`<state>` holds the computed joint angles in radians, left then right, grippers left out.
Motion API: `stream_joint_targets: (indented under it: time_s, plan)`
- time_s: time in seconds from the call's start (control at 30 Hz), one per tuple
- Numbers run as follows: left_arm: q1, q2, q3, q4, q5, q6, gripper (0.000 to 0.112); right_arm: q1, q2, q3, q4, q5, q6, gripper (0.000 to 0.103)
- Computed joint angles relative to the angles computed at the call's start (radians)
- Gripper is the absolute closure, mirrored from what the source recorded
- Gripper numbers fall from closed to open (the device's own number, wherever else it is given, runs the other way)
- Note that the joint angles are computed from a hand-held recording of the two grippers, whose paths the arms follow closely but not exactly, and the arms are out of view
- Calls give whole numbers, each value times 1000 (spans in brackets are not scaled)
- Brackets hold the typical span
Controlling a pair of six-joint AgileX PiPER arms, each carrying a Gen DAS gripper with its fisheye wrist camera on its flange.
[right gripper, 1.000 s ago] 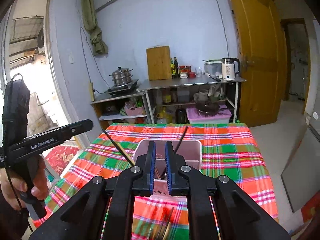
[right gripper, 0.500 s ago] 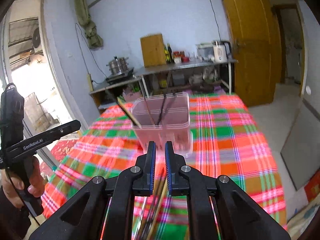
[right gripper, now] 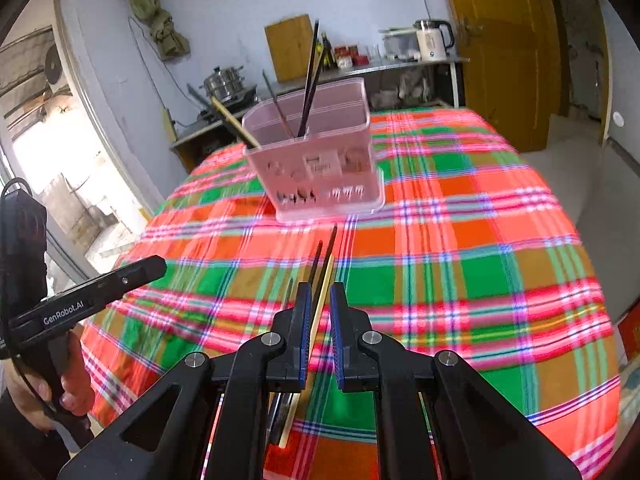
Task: Organize utensils
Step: 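Move both open tools back down to the remaining chopsticks, then close the left tool on a metal chopstick while the right tool grasps a wooden chopstick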
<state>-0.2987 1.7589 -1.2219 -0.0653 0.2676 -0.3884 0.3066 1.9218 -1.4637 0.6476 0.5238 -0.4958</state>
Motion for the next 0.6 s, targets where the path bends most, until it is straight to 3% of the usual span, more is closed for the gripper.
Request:
stream_joint_targets:
  time_s: [0.6]
  plan:
    - [56, 62, 24, -363, -1, 300, 93, 63, 232, -194, -183, 101, 204, 94]
